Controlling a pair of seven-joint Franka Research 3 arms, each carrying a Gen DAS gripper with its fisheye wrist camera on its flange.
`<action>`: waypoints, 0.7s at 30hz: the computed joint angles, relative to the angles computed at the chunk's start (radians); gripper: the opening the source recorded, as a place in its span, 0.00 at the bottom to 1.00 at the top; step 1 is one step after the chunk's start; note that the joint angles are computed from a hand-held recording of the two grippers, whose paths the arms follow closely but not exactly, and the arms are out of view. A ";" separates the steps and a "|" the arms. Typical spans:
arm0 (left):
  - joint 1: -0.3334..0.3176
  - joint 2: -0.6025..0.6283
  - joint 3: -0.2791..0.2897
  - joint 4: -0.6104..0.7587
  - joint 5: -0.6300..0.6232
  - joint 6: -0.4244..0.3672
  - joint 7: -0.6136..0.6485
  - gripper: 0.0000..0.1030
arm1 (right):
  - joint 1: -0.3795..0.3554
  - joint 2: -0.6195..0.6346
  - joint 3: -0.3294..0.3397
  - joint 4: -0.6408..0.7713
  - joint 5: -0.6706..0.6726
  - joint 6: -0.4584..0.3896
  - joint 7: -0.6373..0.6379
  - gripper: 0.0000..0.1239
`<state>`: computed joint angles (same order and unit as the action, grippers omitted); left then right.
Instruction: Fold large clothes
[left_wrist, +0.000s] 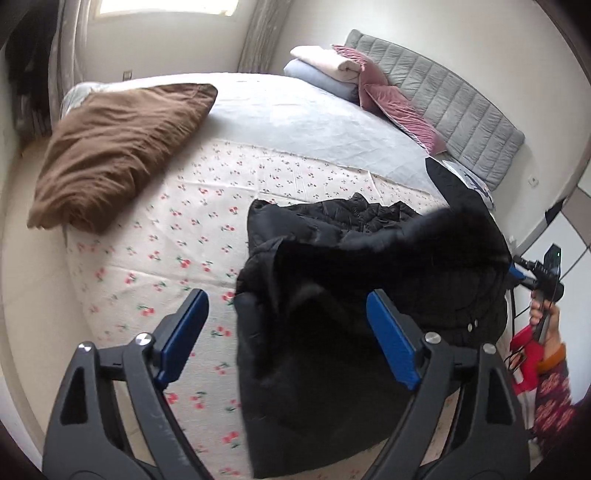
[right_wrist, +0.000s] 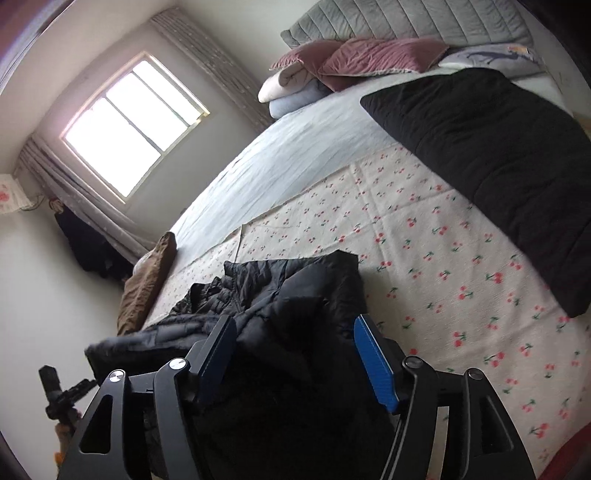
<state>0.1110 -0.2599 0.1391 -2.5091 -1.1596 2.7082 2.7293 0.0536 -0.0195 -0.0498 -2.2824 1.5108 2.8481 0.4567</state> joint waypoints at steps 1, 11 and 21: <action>0.007 -0.002 -0.001 -0.004 0.024 0.003 -0.002 0.85 | -0.002 -0.008 -0.001 -0.008 -0.022 0.003 0.007 0.54; -0.003 0.111 -0.056 0.036 0.321 0.024 -0.153 0.85 | 0.061 0.071 0.057 -0.026 -0.805 0.085 0.480 0.54; 0.015 0.295 -0.160 0.203 0.480 0.178 -0.426 0.85 | 0.044 0.269 0.105 0.246 -1.068 0.000 0.771 0.54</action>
